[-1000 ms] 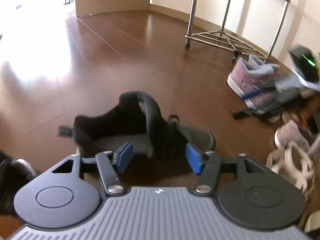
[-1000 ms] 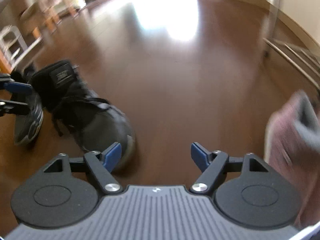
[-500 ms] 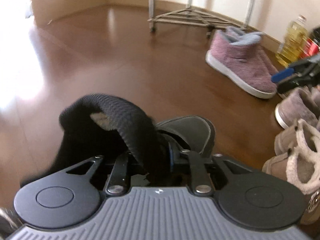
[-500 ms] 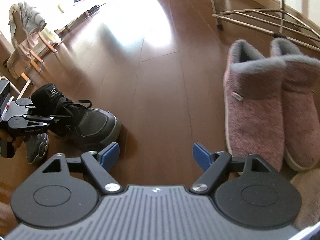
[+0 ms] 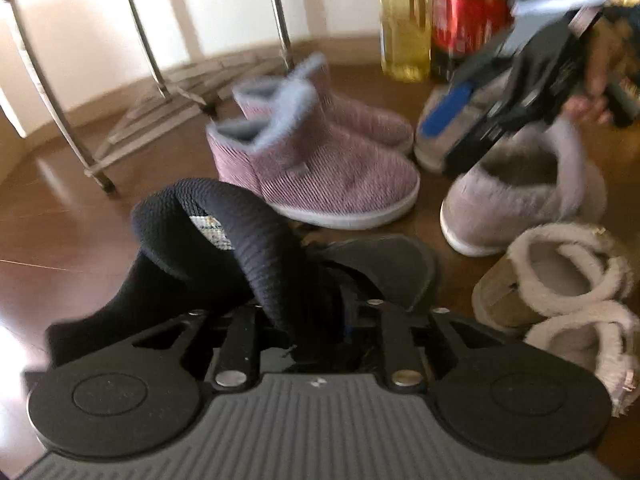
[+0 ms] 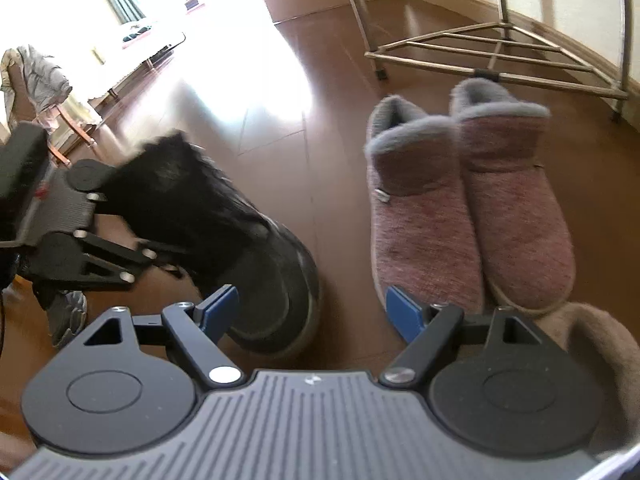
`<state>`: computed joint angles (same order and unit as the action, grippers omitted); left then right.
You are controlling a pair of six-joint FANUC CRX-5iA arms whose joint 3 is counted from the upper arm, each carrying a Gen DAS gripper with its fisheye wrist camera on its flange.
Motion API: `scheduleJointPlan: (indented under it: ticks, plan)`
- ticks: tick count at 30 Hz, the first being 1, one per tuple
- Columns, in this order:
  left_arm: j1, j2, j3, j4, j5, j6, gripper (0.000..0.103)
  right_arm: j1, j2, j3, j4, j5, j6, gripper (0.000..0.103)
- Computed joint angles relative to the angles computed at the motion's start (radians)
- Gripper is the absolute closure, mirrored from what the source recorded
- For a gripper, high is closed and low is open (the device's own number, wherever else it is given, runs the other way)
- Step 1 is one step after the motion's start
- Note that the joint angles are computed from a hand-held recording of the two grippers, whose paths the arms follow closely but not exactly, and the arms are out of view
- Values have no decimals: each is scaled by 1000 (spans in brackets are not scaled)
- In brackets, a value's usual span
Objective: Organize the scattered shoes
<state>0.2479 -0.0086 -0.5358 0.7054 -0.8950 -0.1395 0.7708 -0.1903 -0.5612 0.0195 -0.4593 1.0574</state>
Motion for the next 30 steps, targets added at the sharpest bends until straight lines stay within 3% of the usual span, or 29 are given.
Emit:
scheduleJointPlan:
  ticks: [3, 6, 9, 12, 19, 21, 24, 27, 30]
  plan:
    - [11, -60, -67, 20, 86, 25, 48, 4, -31, -46, 66, 6, -42, 20]
    - [66, -117, -50, -30, 1, 149, 47, 9, -44, -68, 92, -2, -46, 20]
    - [113, -268, -98, -107, 23, 264, 47, 30, -31, -66, 98, 6, -21, 18]
    - [208, -401, -99, -227, -98, 419, 47, 56, 25, -27, 48, 30, 89, 13]
    - [445, -587, -38, -330, -461, 637, 47, 105, 197, 106, 18, 71, 269, 9]
    - [503, -639, -30, -321, -519, 632, 47, 124, 235, 105, 134, 120, 217, 2]
    - [706, -764, -28, -247, -667, 604, 44, 130, 295, 125, 240, 156, 143, 1]
    - [837, -830, -63, -185, -730, 579, 40, 129, 358, 163, 301, 158, 68, 1]
    - [835, -831, -73, -192, -723, 575, 40, 127, 415, 185, 366, 170, -13, 3]
